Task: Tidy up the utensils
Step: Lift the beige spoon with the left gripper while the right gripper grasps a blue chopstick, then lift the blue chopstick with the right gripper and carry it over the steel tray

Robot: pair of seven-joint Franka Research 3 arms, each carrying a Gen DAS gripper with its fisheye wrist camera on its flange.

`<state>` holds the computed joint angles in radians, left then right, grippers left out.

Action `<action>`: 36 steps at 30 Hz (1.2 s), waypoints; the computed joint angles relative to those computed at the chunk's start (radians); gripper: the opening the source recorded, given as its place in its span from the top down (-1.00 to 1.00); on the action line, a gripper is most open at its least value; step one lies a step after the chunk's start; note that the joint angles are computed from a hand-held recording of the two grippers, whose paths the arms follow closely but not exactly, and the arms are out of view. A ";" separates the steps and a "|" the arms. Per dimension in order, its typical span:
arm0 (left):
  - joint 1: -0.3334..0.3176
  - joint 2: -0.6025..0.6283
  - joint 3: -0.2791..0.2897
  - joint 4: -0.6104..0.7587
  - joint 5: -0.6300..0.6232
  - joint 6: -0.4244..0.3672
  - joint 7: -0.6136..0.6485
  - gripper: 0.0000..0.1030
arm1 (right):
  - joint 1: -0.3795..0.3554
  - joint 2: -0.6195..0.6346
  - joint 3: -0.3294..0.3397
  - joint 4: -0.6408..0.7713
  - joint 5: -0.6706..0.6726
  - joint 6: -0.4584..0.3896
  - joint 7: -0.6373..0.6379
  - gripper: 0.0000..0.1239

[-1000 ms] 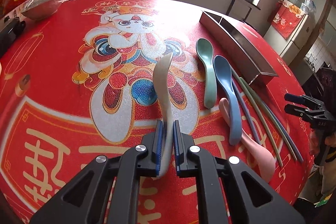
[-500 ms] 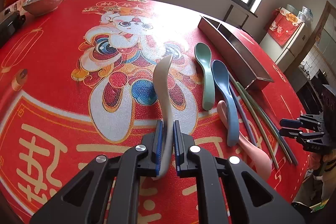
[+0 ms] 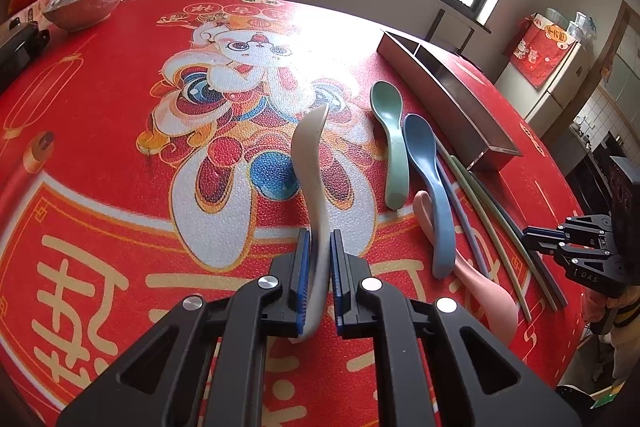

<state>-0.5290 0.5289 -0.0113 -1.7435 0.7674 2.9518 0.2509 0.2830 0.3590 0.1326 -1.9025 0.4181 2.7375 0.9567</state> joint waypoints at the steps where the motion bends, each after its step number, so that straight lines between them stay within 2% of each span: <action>1: 0.000 0.000 0.000 0.000 0.000 0.000 0.000 0.81 | 0.005 0.000 -0.004 -0.001 -0.008 0.003 0.006 0.90; 13: -0.001 0.001 0.001 0.000 -0.002 0.002 0.000 0.81 | 0.008 -0.061 -0.026 -0.075 -0.038 -0.010 0.041 0.87; 21: -0.001 0.000 0.003 -0.003 -0.004 0.008 -0.002 0.81 | -0.004 -0.085 -0.022 -0.107 -0.019 -0.008 0.042 0.87; 25: -0.002 0.000 0.005 -0.003 -0.005 0.008 -0.001 0.81 | -0.024 -0.086 -0.006 -0.109 0.036 -0.012 0.004 0.87; 28: -0.002 -0.001 0.005 -0.004 -0.004 0.005 0.001 0.81 | -0.026 -0.086 0.001 -0.122 0.061 0.024 -0.033 0.89; 32: -0.002 0.000 0.005 -0.001 -0.002 0.001 0.000 0.80 | 0.002 -0.090 -0.010 -0.146 0.018 0.095 -0.033 0.90; 36: -0.002 0.000 0.004 -0.001 -0.001 0.001 0.000 0.80 | -0.019 -0.091 0.010 -0.140 0.052 0.083 -0.062 0.90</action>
<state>-0.5305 0.5292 -0.0075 -1.7441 0.7666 2.9527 0.2506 0.2639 0.2685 0.1429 -2.0429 0.4705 2.8202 0.8949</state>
